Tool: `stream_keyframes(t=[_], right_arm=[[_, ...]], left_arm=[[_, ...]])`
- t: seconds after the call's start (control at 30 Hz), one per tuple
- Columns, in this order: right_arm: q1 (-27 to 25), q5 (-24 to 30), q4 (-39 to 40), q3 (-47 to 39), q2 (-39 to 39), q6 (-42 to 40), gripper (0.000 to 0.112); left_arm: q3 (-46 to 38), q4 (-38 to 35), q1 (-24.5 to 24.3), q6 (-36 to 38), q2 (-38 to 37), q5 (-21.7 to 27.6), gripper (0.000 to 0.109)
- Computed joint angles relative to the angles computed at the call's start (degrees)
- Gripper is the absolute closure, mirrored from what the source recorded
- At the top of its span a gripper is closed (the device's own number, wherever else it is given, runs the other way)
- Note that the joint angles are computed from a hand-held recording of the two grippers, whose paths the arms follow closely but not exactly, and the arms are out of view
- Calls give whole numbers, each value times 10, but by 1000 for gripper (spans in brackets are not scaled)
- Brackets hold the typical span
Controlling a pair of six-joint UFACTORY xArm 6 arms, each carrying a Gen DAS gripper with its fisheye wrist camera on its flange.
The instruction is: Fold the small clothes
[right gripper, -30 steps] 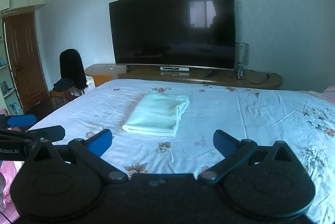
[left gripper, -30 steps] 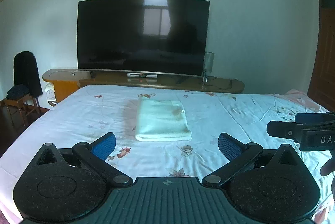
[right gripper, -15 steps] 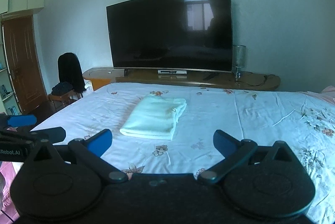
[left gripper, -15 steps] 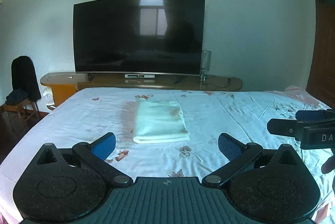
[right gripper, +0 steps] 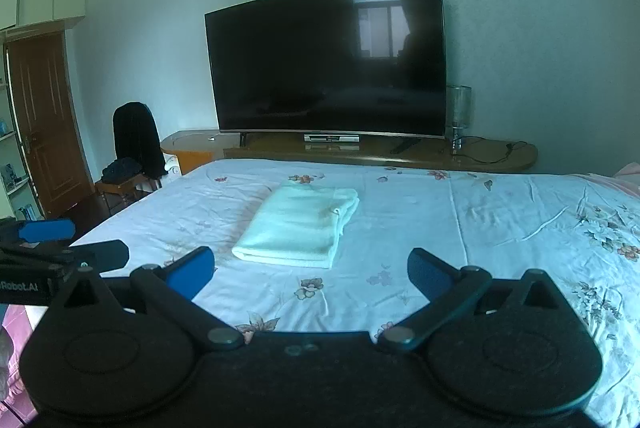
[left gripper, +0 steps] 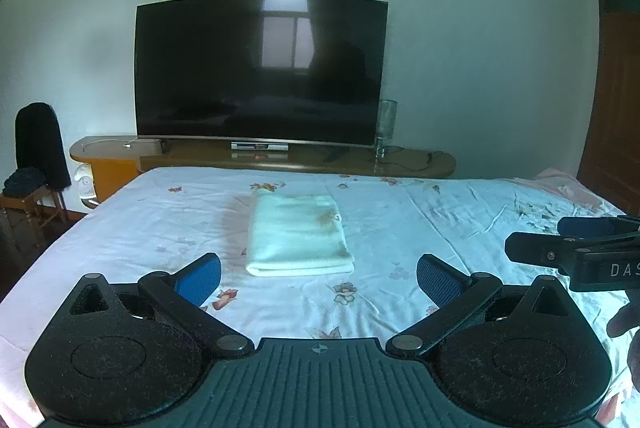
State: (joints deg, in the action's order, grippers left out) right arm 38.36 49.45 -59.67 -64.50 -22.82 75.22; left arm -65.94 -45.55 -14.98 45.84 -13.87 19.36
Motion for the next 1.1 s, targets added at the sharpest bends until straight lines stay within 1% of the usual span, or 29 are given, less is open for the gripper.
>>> stream_keyframes(t=[0.3,0.63,1.0,1.1], right_arm=[[1,-2,-4,3,-3,4,10],[2,-2,-5,1,-2,4,10],[0,-1,5,-1,-3,-7,10],[-3,-5,11,4,-9,-11,10]], left_arm=[[-1,4,-1,1,0,0,6],[-3,-9,-3,14,1,-1,6],[-4,-10,-3,10,5,-4,6],[-3,0,-3,3,6,-5,6]])
